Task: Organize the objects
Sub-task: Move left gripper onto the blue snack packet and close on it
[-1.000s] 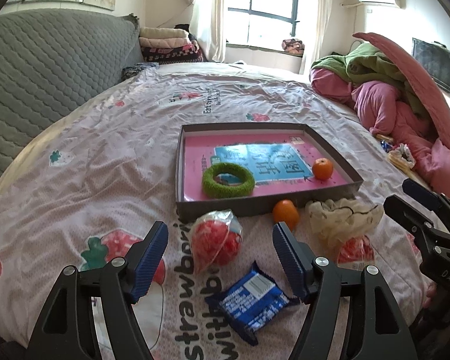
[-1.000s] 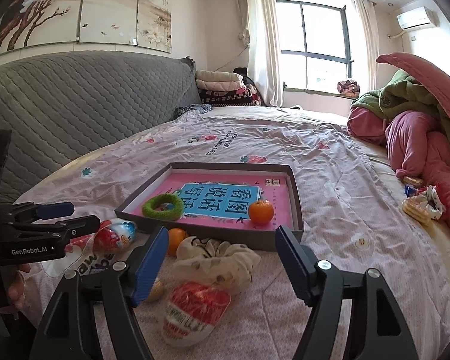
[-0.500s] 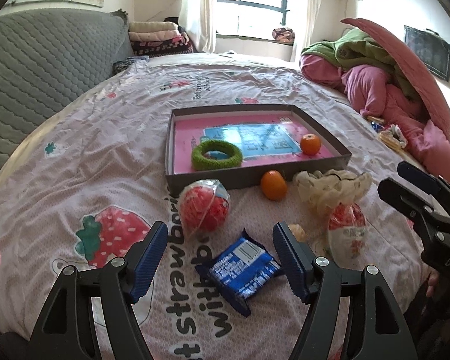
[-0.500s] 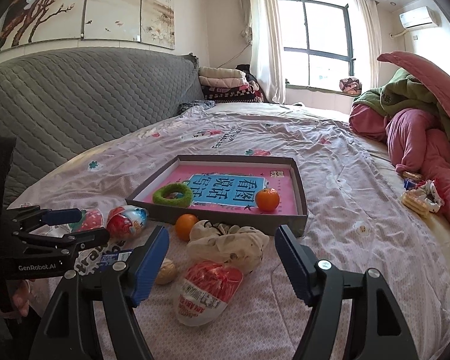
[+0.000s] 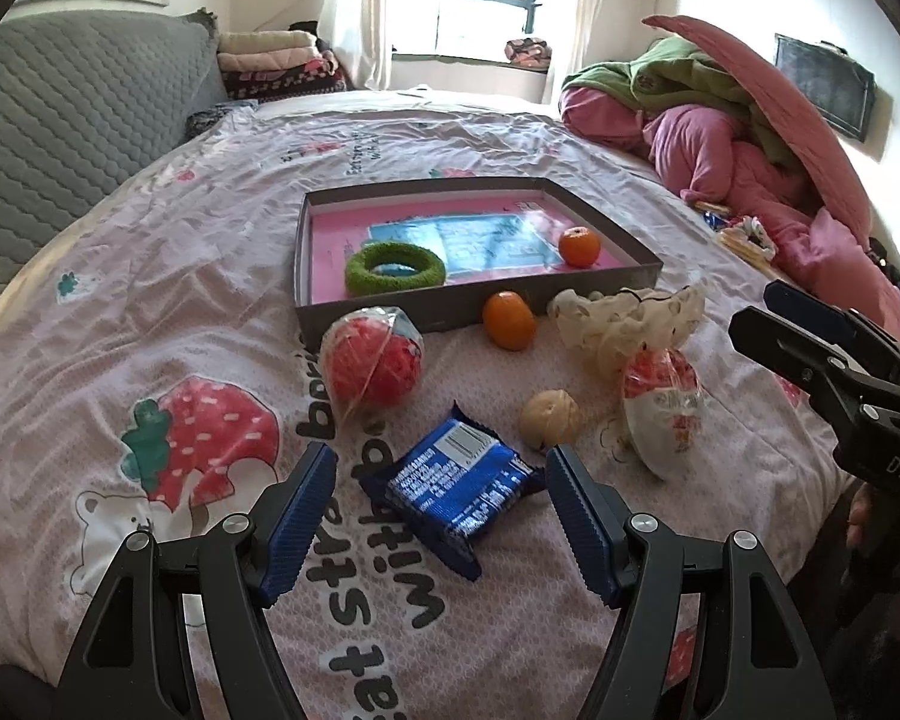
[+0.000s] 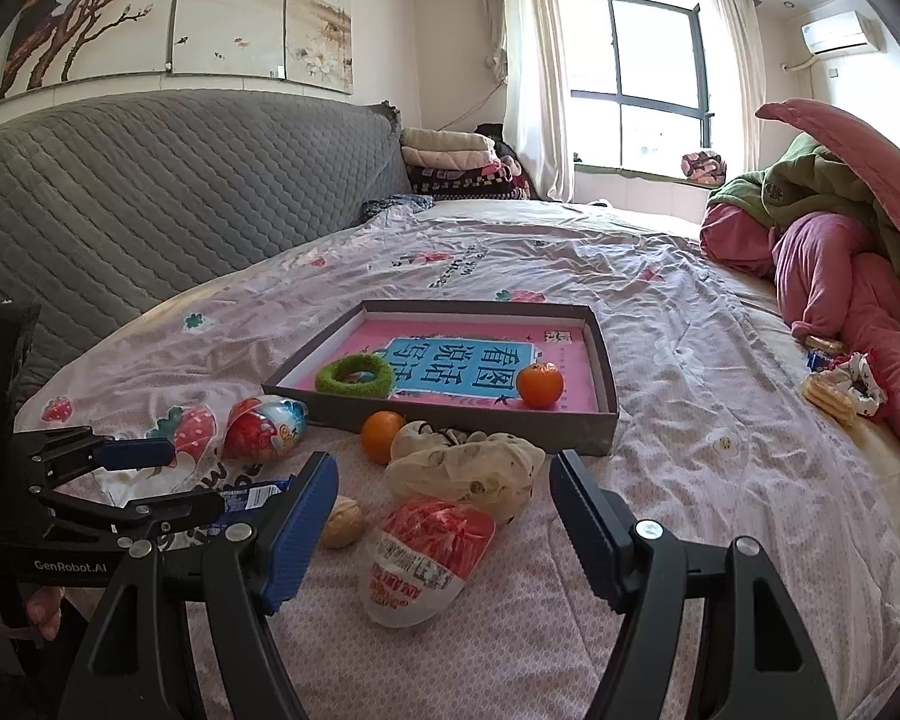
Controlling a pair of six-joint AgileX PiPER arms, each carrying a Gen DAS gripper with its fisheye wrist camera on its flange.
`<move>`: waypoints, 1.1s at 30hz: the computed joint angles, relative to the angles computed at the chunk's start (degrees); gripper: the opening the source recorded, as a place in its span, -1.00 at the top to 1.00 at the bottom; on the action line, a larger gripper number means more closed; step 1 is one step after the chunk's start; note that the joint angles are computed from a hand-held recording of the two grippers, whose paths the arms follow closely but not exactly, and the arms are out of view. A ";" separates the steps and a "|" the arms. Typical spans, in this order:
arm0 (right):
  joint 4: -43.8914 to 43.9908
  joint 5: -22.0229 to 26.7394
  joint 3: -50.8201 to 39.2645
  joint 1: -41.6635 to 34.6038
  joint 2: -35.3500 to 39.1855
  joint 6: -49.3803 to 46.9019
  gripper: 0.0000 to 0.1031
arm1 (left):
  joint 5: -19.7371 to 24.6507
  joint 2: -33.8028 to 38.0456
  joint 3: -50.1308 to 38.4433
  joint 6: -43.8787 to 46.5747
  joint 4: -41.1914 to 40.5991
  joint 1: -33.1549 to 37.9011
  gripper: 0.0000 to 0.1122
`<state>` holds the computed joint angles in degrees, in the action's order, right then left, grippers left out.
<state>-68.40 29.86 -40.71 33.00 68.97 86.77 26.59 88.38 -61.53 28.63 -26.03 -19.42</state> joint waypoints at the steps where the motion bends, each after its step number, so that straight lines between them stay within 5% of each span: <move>1: 0.09 0.30 0.12 0.33 -0.05 0.17 -0.41 | 0.08 -0.02 0.00 -0.10 0.05 0.01 -0.32; 33: 7.22 2.08 0.50 2.12 2.53 -2.80 -0.41 | 1.07 0.54 1.03 -0.10 0.91 0.25 -0.32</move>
<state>-61.18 31.94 -40.21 35.12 71.50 83.98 27.66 88.92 -60.50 28.54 -25.12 -19.17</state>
